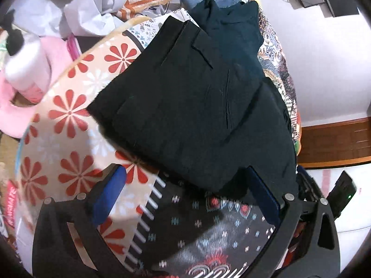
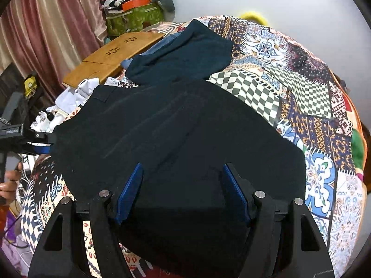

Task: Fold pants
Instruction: 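Grasp the trouser leg end with the left gripper and lift it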

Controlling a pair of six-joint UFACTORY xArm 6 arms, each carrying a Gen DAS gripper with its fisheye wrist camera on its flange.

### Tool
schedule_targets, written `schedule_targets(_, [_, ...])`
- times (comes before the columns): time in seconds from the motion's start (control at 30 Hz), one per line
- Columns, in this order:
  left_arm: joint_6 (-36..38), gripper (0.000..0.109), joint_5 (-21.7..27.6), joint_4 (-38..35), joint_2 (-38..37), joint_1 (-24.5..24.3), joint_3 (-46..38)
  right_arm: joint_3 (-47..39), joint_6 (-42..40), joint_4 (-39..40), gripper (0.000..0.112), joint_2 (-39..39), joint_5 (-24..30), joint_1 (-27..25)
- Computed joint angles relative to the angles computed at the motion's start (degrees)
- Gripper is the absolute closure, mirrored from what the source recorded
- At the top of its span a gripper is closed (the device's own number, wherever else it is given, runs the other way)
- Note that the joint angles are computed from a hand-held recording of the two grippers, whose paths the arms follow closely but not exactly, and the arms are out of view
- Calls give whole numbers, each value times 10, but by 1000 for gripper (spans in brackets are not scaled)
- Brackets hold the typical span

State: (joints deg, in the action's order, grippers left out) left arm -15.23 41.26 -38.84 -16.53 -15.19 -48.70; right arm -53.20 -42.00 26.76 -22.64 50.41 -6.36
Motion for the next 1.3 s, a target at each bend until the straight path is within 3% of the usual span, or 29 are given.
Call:
schedule_targets(0.23, [74, 6, -1, -82, 66, 19, -40, -5, -1, 16, 45, 7, 14, -6])
schedule_targets(0.3, [59, 15, -7, -68, 76, 21, -49, -6, -3, 21, 45, 8, 17, -8])
schedule_targets(0.37, [35, 43, -10, -27, 84, 22, -60, -7, -3, 26, 45, 9, 22, -12])
schedule_targets(0.4, [27, 47, -11, -16, 85, 22, -60, -7, -4, 27, 45, 9, 23, -13])
schedule_targets(0.47, [23, 66, -25, -11, 88, 19, -63, -8, -4, 30, 45, 9, 25, -15])
schedule_targets(0.57, [-23, 81, -40, 75, 81, 7, -72, -5, 2, 30, 45, 4, 23, -17])
schedule_targets(0.67, [-84, 86, -48, 208, 67, -7, -89, -3, 3, 35, 45, -5, 24, -26])
schedule_targets(0.83, [-207, 90, -39, 446, 40, -34, -140, -12, -11, 52, 45, -16, 25, -70])
schedule_targets(1.03, [-301, 92, -7, 666, 48, -87, -225, -25, -12, 52, 45, -14, 8, -138])
schedule_targets(1.13, [-308, 93, 3, 726, 69, -129, -268, -21, -7, 40, 45, -6, 6, -158])
schedule_targets(1.3, [-274, 94, -13, 714, 131, -183, -349, 0, -5, 12, 45, -2, 24, -167])
